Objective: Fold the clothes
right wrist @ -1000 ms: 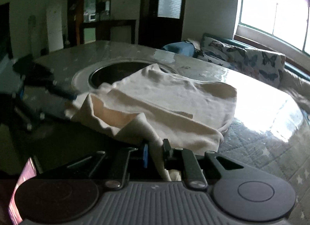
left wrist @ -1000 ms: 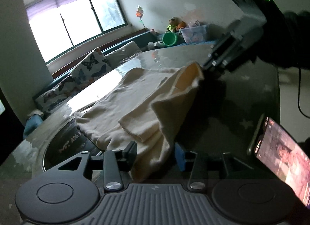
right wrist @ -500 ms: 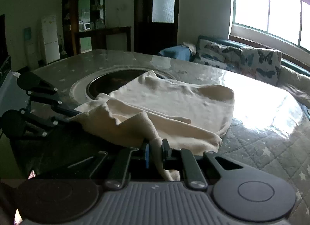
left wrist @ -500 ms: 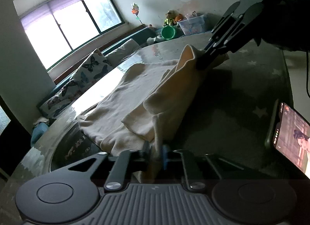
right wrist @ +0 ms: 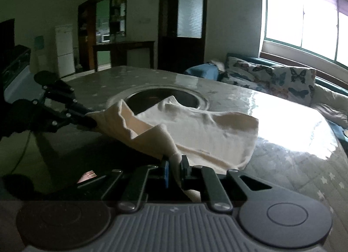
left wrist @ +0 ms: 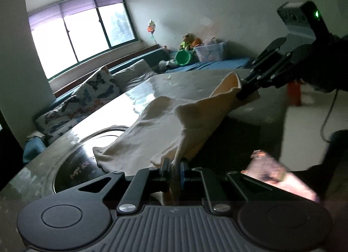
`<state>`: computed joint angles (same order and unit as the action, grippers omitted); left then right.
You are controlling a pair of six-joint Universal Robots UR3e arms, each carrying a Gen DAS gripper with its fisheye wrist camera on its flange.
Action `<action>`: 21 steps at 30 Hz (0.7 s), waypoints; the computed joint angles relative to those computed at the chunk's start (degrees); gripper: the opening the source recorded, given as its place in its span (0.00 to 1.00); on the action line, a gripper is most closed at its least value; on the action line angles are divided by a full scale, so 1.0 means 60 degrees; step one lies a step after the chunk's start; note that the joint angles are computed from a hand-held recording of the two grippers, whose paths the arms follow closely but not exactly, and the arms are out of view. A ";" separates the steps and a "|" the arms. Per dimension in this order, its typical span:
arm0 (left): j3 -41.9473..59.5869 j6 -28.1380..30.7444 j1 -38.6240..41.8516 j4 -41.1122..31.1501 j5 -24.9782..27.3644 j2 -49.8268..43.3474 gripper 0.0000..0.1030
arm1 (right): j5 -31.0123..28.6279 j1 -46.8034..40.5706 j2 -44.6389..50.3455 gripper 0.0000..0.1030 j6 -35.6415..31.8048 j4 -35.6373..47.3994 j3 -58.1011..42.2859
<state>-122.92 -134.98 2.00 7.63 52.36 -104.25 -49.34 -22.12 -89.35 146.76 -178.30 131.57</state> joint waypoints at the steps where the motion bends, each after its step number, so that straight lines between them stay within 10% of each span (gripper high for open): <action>1: -0.0318 0.0135 0.0157 -0.0283 -0.0240 0.0463 0.09 | 0.0152 -0.0142 -0.0591 0.08 -0.0197 0.0506 0.0232; 8: -0.0859 0.0295 0.0554 -0.1412 -0.1003 0.1838 0.09 | 0.0361 -0.0422 -0.2300 0.08 -0.0808 0.2630 0.0130; 21: 0.5081 -0.1851 -0.0323 -0.1610 0.0435 -0.2832 0.09 | -0.1026 0.1186 0.3640 0.08 0.0952 0.2162 -0.6307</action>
